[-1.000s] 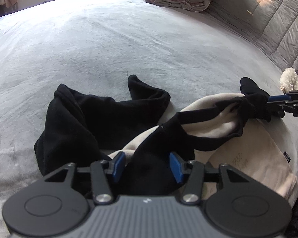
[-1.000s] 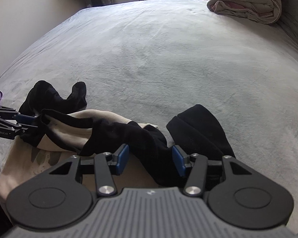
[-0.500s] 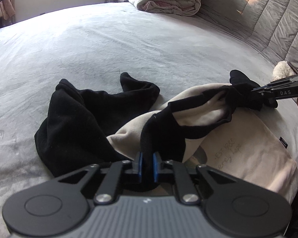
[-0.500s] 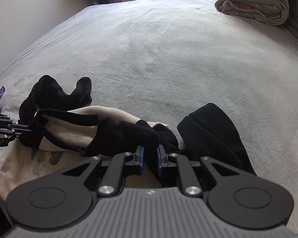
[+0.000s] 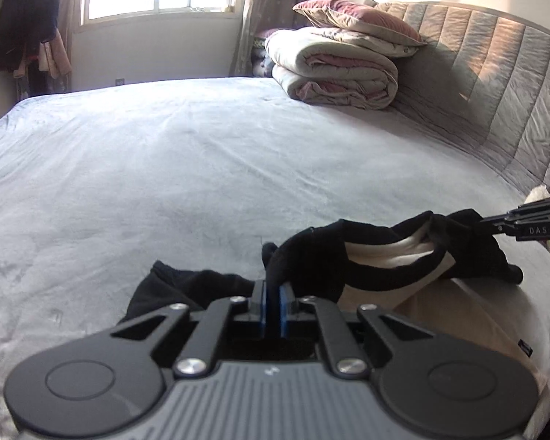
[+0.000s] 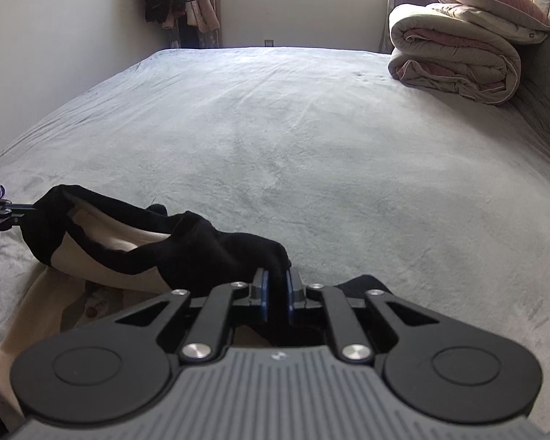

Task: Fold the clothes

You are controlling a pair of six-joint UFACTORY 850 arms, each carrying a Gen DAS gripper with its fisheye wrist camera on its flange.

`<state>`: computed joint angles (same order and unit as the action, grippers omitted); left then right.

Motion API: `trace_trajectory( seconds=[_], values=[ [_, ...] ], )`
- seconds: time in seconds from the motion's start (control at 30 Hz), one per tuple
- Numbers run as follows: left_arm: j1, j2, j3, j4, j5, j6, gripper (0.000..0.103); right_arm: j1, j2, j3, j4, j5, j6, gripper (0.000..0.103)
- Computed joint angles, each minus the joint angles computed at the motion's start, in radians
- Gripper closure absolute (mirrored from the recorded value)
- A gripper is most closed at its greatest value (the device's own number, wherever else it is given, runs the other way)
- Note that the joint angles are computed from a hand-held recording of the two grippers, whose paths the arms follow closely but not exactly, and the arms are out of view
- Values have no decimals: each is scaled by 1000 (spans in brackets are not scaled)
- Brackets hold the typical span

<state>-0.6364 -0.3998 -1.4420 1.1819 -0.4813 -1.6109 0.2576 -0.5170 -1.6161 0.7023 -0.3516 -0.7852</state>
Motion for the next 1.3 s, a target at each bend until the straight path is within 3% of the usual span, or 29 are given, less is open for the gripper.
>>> trace_trajectory(
  seconds=[0.33,0.4,0.43,0.5,0.73,0.8,0.87,1.0,1.03,1.07,1.1,1.3],
  values=[
    [38,-85,-151,42,-87,0,97,14,-97,-162,-94,40,133,93],
    [49,-111,-189,42,-106,1,97,16,-128,-209,-134,44,181,96],
    [55,-125,-209,38,-116,2,97,17,-144,-233,-156,45,207,103],
    [69,-151,-243,23,-128,6,97,21,-166,-264,-252,73,302,103],
    [117,-238,-330,-126,-125,105,97,5,-311,-468,-266,-76,373,103],
    [124,-247,-330,-147,-121,117,97,-1,-341,-506,-227,-129,360,100],
    [128,-251,-327,-161,-118,125,97,-6,-355,-517,-172,-163,337,90],
    [137,-252,-317,-179,-105,131,97,-14,-374,-536,-72,-250,292,88],
    [139,-252,-316,-186,-101,135,97,-16,-378,-539,-53,-272,280,80],
    [142,-254,-318,-196,-98,141,97,-17,-382,-543,-35,-293,269,65],
    [144,-257,-322,-204,-95,148,97,-15,-387,-550,-23,-307,262,58],
    [150,-262,-327,-218,-86,146,97,-5,-436,-623,-17,-391,267,56]
  ],
)
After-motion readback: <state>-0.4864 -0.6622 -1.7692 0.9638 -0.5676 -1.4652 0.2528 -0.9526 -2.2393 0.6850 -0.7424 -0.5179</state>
